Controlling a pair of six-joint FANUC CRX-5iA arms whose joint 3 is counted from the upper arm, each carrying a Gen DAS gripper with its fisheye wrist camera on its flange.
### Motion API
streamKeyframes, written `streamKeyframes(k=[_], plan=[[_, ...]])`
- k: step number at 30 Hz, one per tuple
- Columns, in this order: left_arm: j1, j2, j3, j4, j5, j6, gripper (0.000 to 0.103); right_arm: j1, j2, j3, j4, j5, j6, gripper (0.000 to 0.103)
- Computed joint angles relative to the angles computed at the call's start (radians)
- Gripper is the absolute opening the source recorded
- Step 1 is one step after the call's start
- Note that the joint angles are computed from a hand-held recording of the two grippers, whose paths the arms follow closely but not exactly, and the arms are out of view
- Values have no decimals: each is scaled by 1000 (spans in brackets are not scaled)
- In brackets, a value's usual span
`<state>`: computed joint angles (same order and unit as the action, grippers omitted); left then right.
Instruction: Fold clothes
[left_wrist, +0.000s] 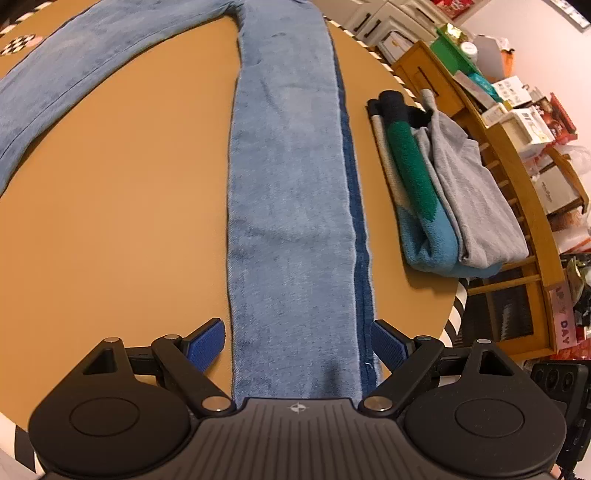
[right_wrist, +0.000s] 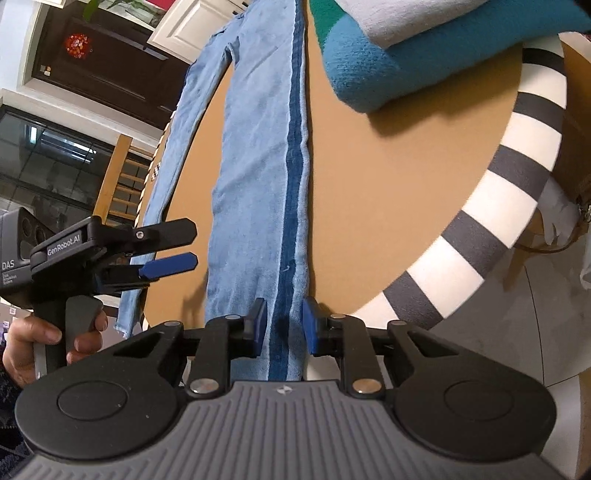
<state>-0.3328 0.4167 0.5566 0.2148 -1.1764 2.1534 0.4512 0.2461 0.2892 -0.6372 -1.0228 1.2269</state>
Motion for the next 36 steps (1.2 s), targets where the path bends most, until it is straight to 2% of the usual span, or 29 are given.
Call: streamKeyframes(k=[2,3,4,10,15,17,21,25,28,30,32,34,36], plan=[[2,-2,-4,3,-2,0,88,7,9,12,15,-9,-4,17],[2,-3,-5,4,0,-3,88,17,14,21,44,-18,-12,9],[2,-5,-7,6,2,-8,88,27,20,31,73,-28,-19,6],[3,-10,-5,12,5,-10,88,36,21,39,104,-44,-52,6],[-3,-20,-11,16,32,28,88,-13,21,50,-6,-56,-41,6],[0,-19,-9,30,32,37,88,-2,40,75,37,-84,-56,6],[5,-5,10,50,30,44,88,-8,68,113,45,-133,-68,7],[4,32,65,45,26,18,88,16,83,150,117,-166,-104,14],[3,98,173,28,-36,2,87,42,89,181,213,-196,-170,18],[1,117,202,21,-35,-6,87,50,100,221,259,-209,-174,20],[-2,132,224,12,-35,-4,87,52,126,294,311,-214,-149,28],[-6,149,251,-6,-43,14,87,39,176,397,325,-221,-93,54],[-12,168,288,-31,-62,51,87,17,257,544,316,-255,-13,54]])
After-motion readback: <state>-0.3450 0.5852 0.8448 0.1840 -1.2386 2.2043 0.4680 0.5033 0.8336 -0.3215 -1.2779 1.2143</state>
